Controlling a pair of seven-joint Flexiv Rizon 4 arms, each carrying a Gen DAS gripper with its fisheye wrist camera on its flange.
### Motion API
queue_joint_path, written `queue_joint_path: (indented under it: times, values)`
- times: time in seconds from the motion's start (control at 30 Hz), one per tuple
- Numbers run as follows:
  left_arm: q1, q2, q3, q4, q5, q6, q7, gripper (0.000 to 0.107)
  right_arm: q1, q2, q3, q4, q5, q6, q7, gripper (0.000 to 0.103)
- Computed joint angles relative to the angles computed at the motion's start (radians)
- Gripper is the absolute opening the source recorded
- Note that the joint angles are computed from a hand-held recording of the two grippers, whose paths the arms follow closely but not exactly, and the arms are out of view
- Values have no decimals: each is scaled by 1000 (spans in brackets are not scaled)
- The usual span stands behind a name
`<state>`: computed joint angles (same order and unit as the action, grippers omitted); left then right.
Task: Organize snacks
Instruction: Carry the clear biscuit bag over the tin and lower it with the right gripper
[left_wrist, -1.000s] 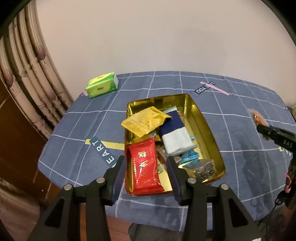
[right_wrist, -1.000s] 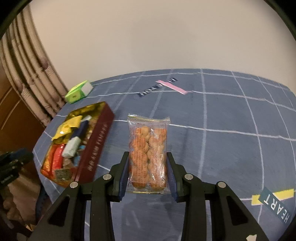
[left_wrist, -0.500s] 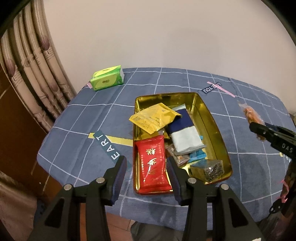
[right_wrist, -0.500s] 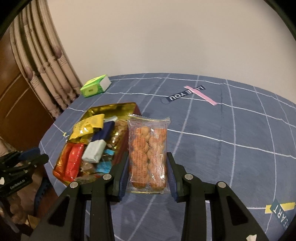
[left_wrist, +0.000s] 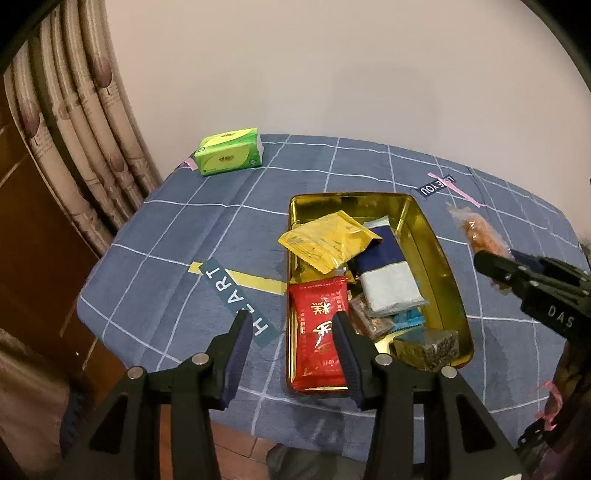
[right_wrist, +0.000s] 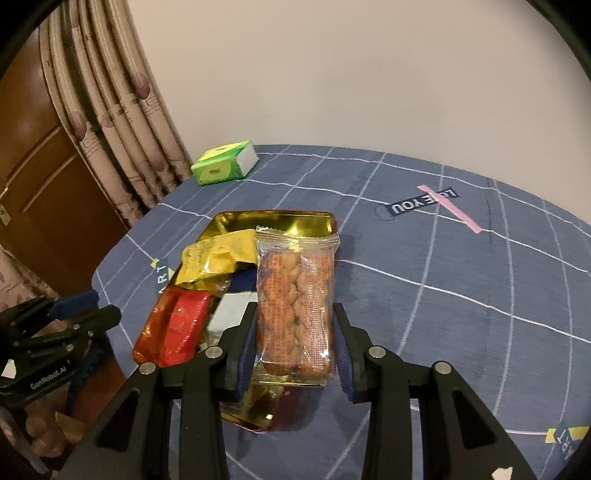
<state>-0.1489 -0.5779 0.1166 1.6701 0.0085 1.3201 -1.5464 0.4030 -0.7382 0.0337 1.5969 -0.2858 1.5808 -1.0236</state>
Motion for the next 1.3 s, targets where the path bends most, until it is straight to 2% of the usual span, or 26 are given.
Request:
queue_joint_path:
  times: [0.23, 0.67, 1.3]
  values:
    - [24, -3, -19, -6, -26, -18, 10, 46, -10, -38, 52, -75, 0, -56, -17, 35]
    - [49, -4, -31, -3, -59, -24, 8, 46, -13, -95, 96, -176, 30, -125, -39, 35]
    - [52, -10, -27, -12, -63, -38, -3, 46, 1, -143, 73, -247, 56, -166, 0, 35]
